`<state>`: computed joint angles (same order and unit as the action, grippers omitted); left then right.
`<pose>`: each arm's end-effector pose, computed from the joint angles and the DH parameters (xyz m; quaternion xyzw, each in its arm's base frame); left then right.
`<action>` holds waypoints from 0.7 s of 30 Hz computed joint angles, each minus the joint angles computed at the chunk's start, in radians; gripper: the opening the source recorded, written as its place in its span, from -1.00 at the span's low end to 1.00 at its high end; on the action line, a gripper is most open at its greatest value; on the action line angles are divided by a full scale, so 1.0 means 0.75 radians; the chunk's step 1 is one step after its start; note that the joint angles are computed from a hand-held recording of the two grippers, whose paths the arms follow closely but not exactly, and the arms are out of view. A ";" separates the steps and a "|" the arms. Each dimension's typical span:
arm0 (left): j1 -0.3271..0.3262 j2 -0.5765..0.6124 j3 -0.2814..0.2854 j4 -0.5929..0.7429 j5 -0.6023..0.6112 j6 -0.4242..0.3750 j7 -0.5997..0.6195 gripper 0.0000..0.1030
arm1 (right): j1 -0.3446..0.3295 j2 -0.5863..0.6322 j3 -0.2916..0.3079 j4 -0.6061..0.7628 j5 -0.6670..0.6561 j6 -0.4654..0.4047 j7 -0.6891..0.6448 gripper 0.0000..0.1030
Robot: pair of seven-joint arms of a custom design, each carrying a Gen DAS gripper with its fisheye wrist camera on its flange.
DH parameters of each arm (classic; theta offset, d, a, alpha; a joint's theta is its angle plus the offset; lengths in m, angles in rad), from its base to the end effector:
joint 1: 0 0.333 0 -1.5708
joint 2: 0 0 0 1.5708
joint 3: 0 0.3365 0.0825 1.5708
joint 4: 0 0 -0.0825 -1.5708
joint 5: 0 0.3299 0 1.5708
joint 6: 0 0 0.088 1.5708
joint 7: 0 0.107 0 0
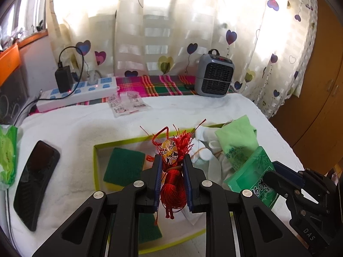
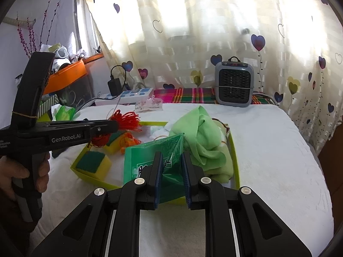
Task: Organize soft objects
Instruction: 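Carry the red ornament with the left tool while the right tool carries the green packet to the lid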
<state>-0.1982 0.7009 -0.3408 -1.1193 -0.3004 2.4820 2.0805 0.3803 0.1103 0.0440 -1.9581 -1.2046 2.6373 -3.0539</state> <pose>0.6902 -0.2965 0.5220 -0.3794 0.8365 -0.3876 0.0782 0.5123 0.2562 0.5165 -0.5256 0.7140 -0.3282 0.3259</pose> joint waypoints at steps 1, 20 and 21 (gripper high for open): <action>-0.006 0.012 0.005 0.019 0.006 -0.010 -0.008 -0.66 | 0.000 0.001 -0.001 0.000 -0.002 0.003 0.001 -0.64; -0.068 0.136 0.056 0.207 0.122 -0.071 -0.099 -0.66 | 0.038 0.141 -0.064 0.142 0.060 -0.030 -0.073 -0.64; -0.067 0.143 0.052 0.220 0.122 -0.083 -0.099 -0.66 | 0.044 0.147 -0.067 0.149 0.057 -0.042 -0.076 -0.64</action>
<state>-0.2481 0.8081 -0.3020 -0.9546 -0.2089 2.4200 2.0063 0.4130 0.2206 -0.0066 -1.8467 -1.1618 2.6059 -3.1108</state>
